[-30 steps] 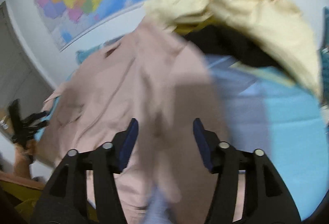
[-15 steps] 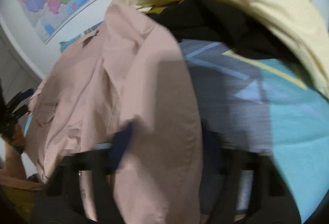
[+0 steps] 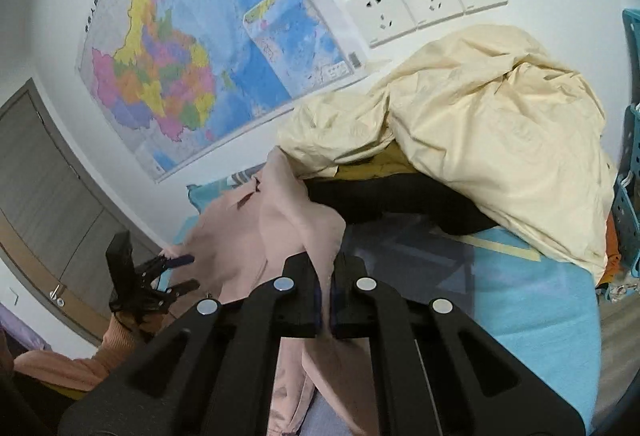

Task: Fold large clothes

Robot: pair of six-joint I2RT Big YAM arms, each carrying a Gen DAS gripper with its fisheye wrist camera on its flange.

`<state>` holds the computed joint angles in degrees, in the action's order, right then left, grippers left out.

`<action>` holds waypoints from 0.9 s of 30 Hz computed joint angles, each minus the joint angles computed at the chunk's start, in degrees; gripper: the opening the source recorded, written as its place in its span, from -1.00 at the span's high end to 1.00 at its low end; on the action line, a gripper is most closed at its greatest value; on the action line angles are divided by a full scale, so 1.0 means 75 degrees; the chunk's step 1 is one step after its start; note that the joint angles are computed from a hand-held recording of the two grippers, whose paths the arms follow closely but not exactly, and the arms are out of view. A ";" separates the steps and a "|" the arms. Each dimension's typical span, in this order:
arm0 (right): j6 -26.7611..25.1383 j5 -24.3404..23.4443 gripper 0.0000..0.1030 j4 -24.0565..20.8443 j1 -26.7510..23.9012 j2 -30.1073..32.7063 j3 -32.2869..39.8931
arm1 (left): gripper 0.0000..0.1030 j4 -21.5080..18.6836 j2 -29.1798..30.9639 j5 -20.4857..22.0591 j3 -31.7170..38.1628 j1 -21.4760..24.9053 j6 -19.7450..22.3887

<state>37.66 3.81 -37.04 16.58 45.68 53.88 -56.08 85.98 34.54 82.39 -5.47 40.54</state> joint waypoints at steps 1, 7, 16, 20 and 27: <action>0.0034 -0.0257 0.94 0.0001 0.0030 0.0140 0.0042 | -0.62 -0.0025 0.0027 0.0004 0.0041 -0.0053 0.0003; 0.0077 -0.0897 0.94 0.0324 0.0367 0.0526 0.0339 | -0.62 -0.0437 0.0151 0.0242 0.0319 -0.0341 0.0273; 0.0585 -0.2200 0.84 0.0847 0.0800 0.2567 0.1848 | -0.62 -0.1619 0.0282 0.1603 0.0776 -0.0102 0.0838; 0.0620 -0.2641 0.56 0.1244 0.0864 0.3897 0.2646 | -0.63 -0.1989 0.0343 0.1870 0.0879 0.0093 0.1091; -0.0781 -0.2087 -0.38 0.0170 0.0962 0.4305 0.2898 | -0.64 -0.2042 0.0521 0.1202 0.0873 0.0468 0.1052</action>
